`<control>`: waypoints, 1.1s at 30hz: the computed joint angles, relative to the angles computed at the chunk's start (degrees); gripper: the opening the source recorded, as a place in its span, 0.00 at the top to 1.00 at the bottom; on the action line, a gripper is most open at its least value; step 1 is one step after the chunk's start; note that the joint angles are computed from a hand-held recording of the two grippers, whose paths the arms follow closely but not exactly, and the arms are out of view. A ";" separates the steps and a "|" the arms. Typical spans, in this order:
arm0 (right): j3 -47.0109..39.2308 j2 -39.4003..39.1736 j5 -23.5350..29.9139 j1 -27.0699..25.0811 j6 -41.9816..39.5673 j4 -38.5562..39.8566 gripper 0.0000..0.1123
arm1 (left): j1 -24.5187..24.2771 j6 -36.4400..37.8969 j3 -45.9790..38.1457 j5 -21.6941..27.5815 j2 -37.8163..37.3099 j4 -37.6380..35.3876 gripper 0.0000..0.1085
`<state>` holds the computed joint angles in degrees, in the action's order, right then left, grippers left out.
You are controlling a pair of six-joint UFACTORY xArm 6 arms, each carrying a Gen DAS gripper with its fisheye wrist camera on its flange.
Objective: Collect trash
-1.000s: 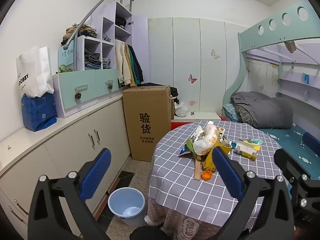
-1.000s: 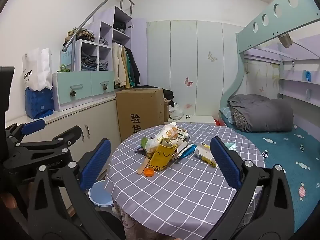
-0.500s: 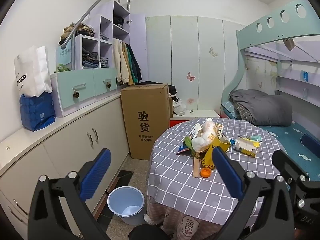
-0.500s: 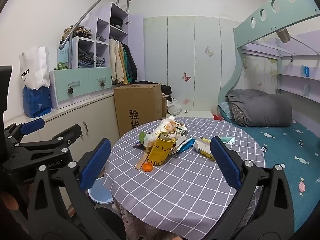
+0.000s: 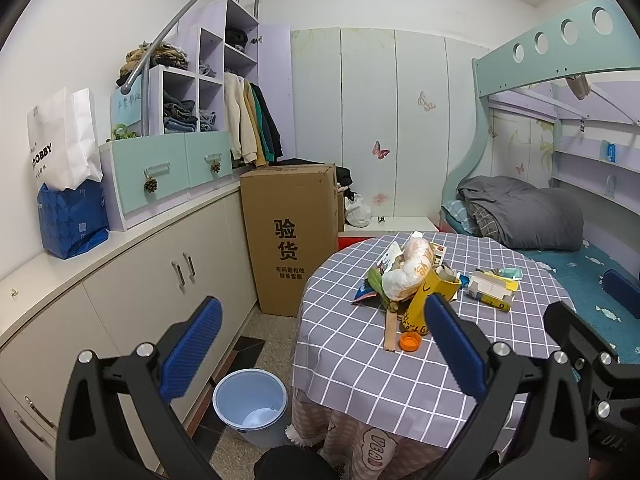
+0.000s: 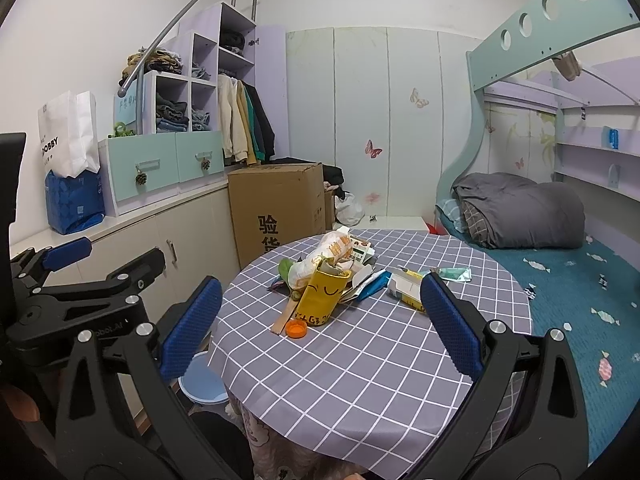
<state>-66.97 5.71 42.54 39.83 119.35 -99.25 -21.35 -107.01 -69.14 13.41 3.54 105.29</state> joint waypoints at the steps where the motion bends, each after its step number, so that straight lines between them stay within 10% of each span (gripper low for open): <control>1: 0.08 0.00 -0.06 0.00 0.08 -0.04 0.14 | -0.02 -0.29 0.01 0.01 0.09 0.24 0.09; 33: -0.01 0.41 -0.47 -0.09 0.18 0.33 0.14 | 0.04 -1.70 -0.22 -0.20 0.39 1.26 0.09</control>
